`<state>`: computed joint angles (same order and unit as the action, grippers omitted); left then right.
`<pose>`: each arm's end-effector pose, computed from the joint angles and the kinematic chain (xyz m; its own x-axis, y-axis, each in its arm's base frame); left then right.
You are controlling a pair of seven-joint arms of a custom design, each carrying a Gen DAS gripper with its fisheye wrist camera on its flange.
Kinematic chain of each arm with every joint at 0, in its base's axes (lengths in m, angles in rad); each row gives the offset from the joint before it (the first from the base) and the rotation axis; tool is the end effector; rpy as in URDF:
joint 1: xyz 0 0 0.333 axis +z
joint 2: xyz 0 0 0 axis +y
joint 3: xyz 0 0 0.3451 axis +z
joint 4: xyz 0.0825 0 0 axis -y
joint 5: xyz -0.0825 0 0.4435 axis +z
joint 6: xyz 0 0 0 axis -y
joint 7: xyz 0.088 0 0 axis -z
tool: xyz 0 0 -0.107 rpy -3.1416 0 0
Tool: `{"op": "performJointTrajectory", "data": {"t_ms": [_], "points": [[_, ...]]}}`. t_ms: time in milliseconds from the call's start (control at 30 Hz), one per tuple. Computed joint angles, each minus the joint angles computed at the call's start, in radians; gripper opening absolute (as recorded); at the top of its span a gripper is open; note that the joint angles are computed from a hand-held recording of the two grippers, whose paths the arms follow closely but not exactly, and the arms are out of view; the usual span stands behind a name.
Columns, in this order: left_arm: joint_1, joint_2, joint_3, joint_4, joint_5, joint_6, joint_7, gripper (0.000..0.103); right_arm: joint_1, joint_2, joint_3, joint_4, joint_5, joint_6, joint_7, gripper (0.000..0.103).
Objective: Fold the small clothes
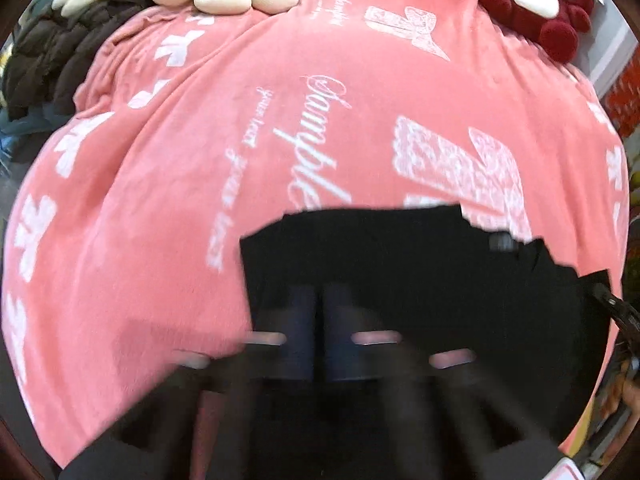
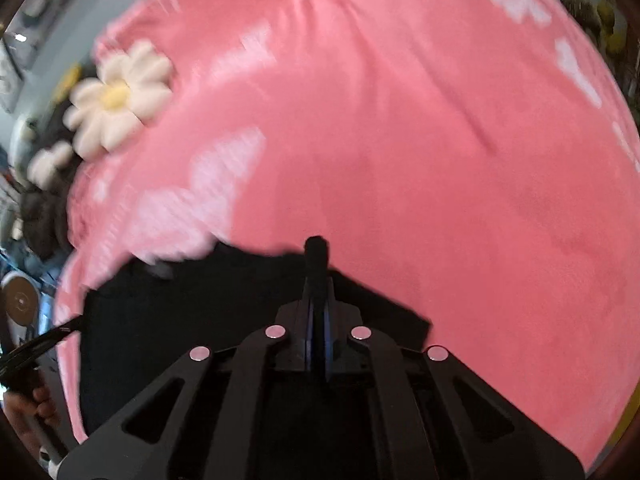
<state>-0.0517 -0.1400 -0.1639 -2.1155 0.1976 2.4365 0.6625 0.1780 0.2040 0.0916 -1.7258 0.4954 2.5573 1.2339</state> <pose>0.5859 -0.1315 0.5297 0.4853 -0.8484 0.2113 -0.7378 -0.5271 -0.4218 0.7051 0.1823 0.5395 0.3480 -0.8963 -0.2747 -0.7825 -0.1164 -0.6116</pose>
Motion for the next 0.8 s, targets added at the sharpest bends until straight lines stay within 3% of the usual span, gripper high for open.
{"op": "performJointTrajectory", "data": {"t_ms": [67, 100, 167, 200, 267, 300, 333, 400, 467, 567, 600, 800], "points": [[0.017, -0.014, -0.002, -0.019, 0.048, 0.058, -0.059, 0.000, -0.004, -0.006, 0.005, -0.013, 0.036, 0.055, -0.017, 0.002], [0.031, -0.007, -0.014, -0.005, 0.116, 0.031, -0.105, 0.000, 0.029, 0.021, -0.033, 0.008, -0.026, 0.036, 0.030, 0.002], [0.037, 0.022, -0.018, 0.027, 0.173, -0.040, -0.132, 0.000, 0.040, 0.101, -0.054, 0.095, -0.208, -0.109, 0.172, 0.005], [0.030, 0.037, -0.012, 0.044, 0.150, -0.078, -0.113, 0.000, 0.040, 0.113, -0.058, 0.096, -0.245, -0.135, 0.218, 0.005], [0.018, 0.031, -0.001, 0.038, 0.098, -0.097, -0.093, 0.002, 0.019, 0.036, -0.039, -0.006, -0.165, -0.031, 0.193, 0.005], [0.015, 0.007, -0.001, 0.013, 0.103, -0.080, -0.104, 0.009, 0.010, -0.004, -0.024, -0.063, -0.153, 0.040, 0.186, 0.007], [0.013, -0.007, -0.004, 0.001, 0.112, -0.076, -0.105, 0.027, 0.005, -0.043, -0.015, -0.108, -0.127, 0.082, 0.163, 0.010], [0.007, -0.031, -0.029, -0.010, 0.183, -0.108, -0.132, 0.045, -0.003, -0.111, 0.003, -0.179, -0.036, 0.107, 0.068, 0.010], [-0.005, -0.035, -0.042, -0.008, 0.215, -0.133, -0.121, 0.045, 0.009, -0.161, 0.001, -0.237, -0.001, 0.092, -0.007, 0.010], [-0.030, -0.035, -0.049, -0.004, 0.200, -0.156, -0.093, 0.045, 0.046, -0.136, -0.039, -0.235, -0.137, -0.007, 0.046, 0.007], [-0.037, -0.034, -0.050, -0.002, 0.190, -0.159, -0.086, 0.045, 0.030, -0.130, -0.030, -0.239, -0.136, -0.024, 0.048, 0.005], [-0.058, -0.039, -0.059, 0.001, 0.180, -0.180, -0.082, 0.046, 0.034, -0.194, -0.037, -0.275, -0.064, 0.006, 0.048, 0.010]]}}
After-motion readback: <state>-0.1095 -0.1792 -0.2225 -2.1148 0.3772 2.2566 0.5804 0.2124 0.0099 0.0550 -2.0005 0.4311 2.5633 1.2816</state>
